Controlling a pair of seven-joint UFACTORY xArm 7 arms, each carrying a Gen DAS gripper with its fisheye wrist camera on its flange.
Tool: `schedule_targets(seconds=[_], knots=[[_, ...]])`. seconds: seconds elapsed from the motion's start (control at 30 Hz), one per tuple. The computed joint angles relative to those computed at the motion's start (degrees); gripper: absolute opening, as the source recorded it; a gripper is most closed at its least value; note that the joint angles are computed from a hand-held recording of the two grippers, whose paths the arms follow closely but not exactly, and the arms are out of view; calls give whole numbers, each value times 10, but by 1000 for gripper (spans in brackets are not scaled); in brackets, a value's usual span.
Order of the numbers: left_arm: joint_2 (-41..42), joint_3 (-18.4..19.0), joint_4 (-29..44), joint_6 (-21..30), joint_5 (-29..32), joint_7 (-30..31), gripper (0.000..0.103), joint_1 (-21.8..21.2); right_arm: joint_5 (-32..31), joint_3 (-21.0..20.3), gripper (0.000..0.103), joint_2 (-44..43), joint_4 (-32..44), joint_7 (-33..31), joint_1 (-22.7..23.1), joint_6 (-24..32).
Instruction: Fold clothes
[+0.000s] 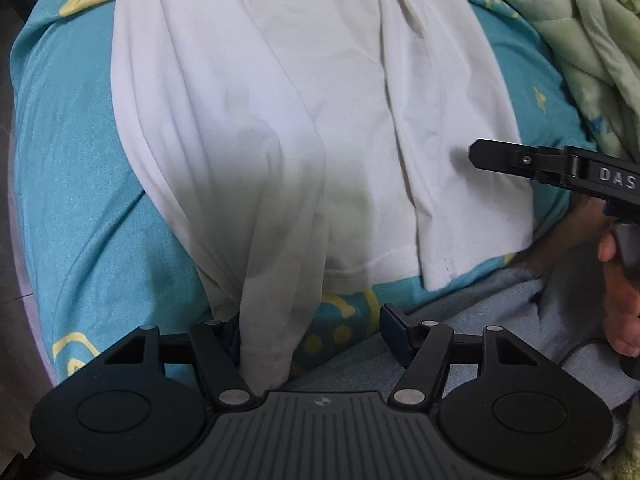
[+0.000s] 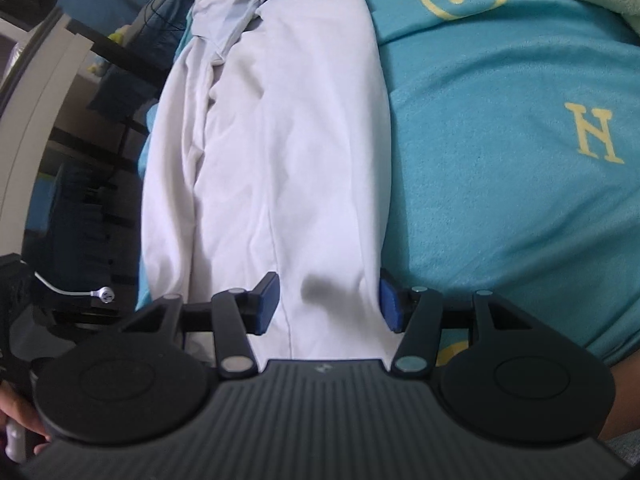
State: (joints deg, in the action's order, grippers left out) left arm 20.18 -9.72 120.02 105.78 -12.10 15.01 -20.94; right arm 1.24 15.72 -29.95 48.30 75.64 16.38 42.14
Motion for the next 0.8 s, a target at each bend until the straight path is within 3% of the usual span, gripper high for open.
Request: schedule_targets(seconds=[0.17,0.2,0.43,0.53,0.67,0.73,0.8], knots=[[-35,5,-26,-55,-42,-5,77,24,11,-6,55,-4,-12,15,-4,-14],[-43,7,-33,-74,-49,-11,84,29,12,-6,55,-6,-15,19,-4,-16],[-57,28,-73,-200,-50,-125,94,57,8,0,55,-12,-19,40,-10,-18],[-30,23,-50,-204,-27,-159,94,51,7,-1,55,-7,-19,39,-8,-23],[-11,8,-43,-178,-33,-153,94,45,19,-10,55,-1,-20,21,5,-38],[-11,2,-44,-155,-25,-136,85,37,21,-14,54,20,2,-12,18,-21],[-13,-2,-44,-133,-13,-113,84,27,22,-16,54,42,26,-45,28,-2]])
